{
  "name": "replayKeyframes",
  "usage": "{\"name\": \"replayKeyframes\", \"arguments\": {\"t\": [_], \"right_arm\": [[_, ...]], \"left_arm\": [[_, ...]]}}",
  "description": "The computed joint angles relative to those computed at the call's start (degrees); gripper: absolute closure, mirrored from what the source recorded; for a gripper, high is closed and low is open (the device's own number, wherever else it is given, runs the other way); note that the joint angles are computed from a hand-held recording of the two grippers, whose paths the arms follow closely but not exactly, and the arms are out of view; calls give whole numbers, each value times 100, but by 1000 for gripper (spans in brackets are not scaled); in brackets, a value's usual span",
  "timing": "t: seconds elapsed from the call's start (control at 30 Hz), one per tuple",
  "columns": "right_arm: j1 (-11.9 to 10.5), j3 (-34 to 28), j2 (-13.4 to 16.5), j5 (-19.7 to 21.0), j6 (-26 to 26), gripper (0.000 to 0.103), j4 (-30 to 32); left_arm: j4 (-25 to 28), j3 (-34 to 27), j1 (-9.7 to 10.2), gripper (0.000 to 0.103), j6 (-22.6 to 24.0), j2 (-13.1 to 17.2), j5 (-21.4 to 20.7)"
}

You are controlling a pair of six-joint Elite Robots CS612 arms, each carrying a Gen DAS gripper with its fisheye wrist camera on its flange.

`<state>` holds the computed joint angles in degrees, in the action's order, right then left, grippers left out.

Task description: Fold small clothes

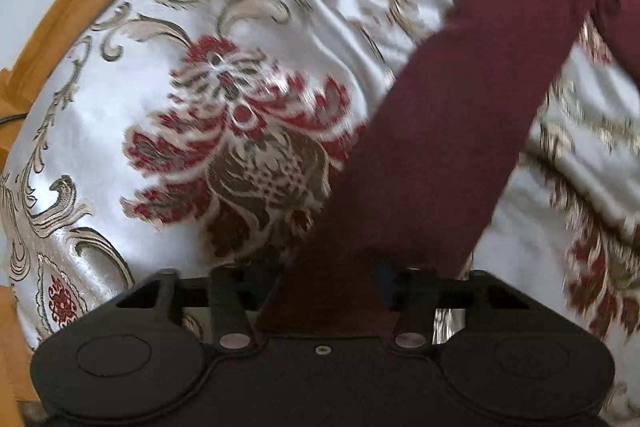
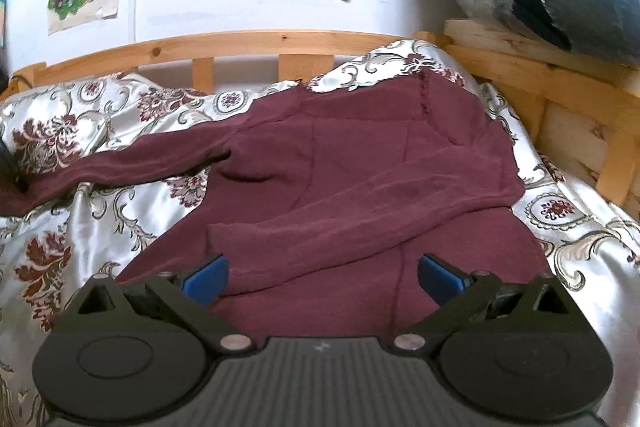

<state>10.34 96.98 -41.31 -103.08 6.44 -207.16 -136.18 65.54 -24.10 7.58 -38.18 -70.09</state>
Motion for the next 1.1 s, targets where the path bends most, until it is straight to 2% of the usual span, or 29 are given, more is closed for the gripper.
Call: {"name": "replayKeyframes", "arguments": {"t": [0.03, 0.1, 0.17, 0.23, 0.33, 0.5, 0.6, 0.8, 0.97, 1.1], "right_arm": [[-6, 9, -2, 2, 26, 0, -22], [-11, 26, -6, 1, 44, 0, -60], [-13, 44, -12, 8, 14, 0, -102], [-14, 59, -17, 8, -25, 0, -141], [-23, 84, -30, 37, -62, 0, -178], [-57, 110, -52, 259, 2, 0, -212], [-102, 153, -75, 606, 90, 0, -277], [-162, 285, -121, 1049, 15, 0, -533], [-245, 464, -181, 1596, -275, 0, -701], [-194, 521, -201, 1400, -771, 0, -665]], "left_arm": [[75, -5, -16, 68, 38, 2, 45], [158, 3, -33, 97, 7, -10, 112], [129, 36, -32, 100, -258, -50, 77], [-136, 197, -57, 101, -458, -177, -12], [-690, 443, -127, 101, -393, -397, -272], [-1622, 723, -280, 101, -204, -738, -1157], [-2002, 759, -415, 101, -28, -850, -1737], [-2189, 532, -684, 101, 207, -774, -2557], [-2302, 227, -926, 101, 372, -457, -3141], [-2037, -203, -1088, 101, 595, -105, -3512]]}}
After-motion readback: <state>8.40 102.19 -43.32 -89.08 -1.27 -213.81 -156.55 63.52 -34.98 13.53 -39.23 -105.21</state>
